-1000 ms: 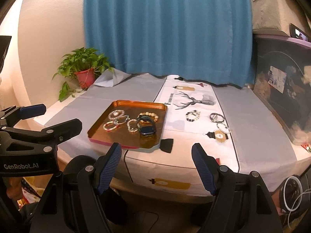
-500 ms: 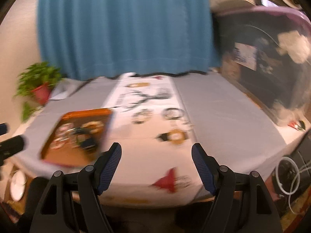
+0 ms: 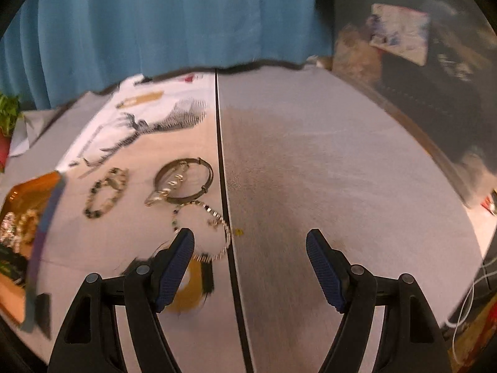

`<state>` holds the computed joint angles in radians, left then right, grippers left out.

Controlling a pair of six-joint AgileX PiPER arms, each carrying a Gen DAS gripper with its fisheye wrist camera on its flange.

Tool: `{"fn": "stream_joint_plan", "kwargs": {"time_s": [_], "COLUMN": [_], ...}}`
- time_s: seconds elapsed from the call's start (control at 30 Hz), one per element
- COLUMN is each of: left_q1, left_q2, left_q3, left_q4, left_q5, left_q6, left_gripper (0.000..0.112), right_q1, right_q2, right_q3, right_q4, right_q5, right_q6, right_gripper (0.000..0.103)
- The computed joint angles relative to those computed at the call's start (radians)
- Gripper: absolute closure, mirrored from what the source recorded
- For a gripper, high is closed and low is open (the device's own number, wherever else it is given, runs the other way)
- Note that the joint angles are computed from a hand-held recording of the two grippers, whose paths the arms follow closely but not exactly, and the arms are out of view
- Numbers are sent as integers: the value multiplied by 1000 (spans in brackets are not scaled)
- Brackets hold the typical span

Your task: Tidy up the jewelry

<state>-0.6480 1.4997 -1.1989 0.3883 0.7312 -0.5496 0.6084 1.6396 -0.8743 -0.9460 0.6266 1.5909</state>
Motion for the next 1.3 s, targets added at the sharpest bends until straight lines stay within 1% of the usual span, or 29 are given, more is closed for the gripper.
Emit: {"fn": "stream_joint_plan", "kwargs": {"time_s": [0.03, 0.07, 0.1, 0.13, 0.2, 0.23, 0.27, 0.37, 0.47, 0.53, 0.57, 0.6, 0.67, 0.7, 0.73, 0.77, 0.8, 0.83, 0.87, 0.9, 0.97, 1.0, 1.03, 1.1, 1.2, 1.23, 1.3], "left_q1": [2, -3, -7, -8, -13, -14, -16, -30, -38, -36, -31, -26, -14, -7, 4, 16, 19, 27, 27, 22, 11, 13, 16, 21, 26, 29, 29], "left_q2": [68, 121, 157, 222, 308, 359, 410, 549, 673, 722, 759, 785, 812, 824, 831, 842, 828, 825, 835, 830, 774, 753, 738, 668, 586, 541, 497], "left_q3": [-58, -106, -140, -205, -300, -359, -418, -591, -759, -824, -876, -913, -948, -963, -970, -983, -961, -958, -977, -974, -895, -871, -856, -774, -686, -640, -610], "left_q4": [-29, -37, -43, -73, -119, -154, -183, -244, -284, -308, -331, -348, -387, -412, -451, -499, -508, -558, -569, -557, -530, -534, -543, -544, -540, -540, -536], "left_q5": [-4, 1, 6, 12, 43, 63, 84, 166, 253, 291, 326, 353, 382, 393, 405, 426, 408, 410, 436, 438, 375, 363, 358, 312, 266, 246, 235], "left_q6": [38, 53, 64, 103, 154, 189, 218, 275, 298, 306, 315, 318, 322, 327, 343, 363, 376, 420, 430, 427, 440, 447, 451, 460, 471, 476, 477], "left_gripper": [10, 10, 10, 10, 10, 10, 10, 10, 10, 10, 11, 12, 21, 36, 53, 56, 72, 98, 99, 103, 103, 103, 103, 103, 104, 104, 103], "right_q1": [-21, -28, -31, -40, -40, -47, -61, -111, -117, -121, -119, -126, -136, -139, -131, -120, -112, -108, -98, -89, -119, -132, -127, -107, -95, -94, -80], "right_q2": [37, 47, 53, 49, 45, 40, 29, 4, -5, -8, -14, -15, -20, -23, -24, -25, -28, -29, -23, -17, -33, -50, -66, -107, -160, -174, -205], "right_q3": [-21, -22, -16, -2, 19, 28, 44, 88, 90, 95, 99, 100, 106, 111, 114, 116, 122, 126, 119, 113, 129, 141, 148, 157, 160, 159, 158], "right_q4": [21, 10, -23, -49, -95, -105, -117, -149, -150, -156, -153, -151, -154, -167, -179, -200, -231, -262, -271, -267, -280, -290, -308, -331, -312, -297, -261], "right_q5": [-12, -21, -21, -29, 16, 19, 2, -85, -92, -103, -106, -117, -141, -157, -158, -163, -180, -206, -216, -206, -271, -283, -260, -185, -133, -124, -100], "right_q6": [-44, -48, -31, -32, 12, 24, 38, 70, 45, 40, 38, 34, 34, 41, 51, 63, 82, 89, 77, 76, 107, 143, 172, 220, 219, 206, 175], "right_gripper": [28, 28, 28, 27, 27, 27, 26, 26, 26, 26, 26, 26, 27, 30, 35, 38, 51, 77, 93, 100, 100, 100, 100, 100, 100, 100, 100]}}
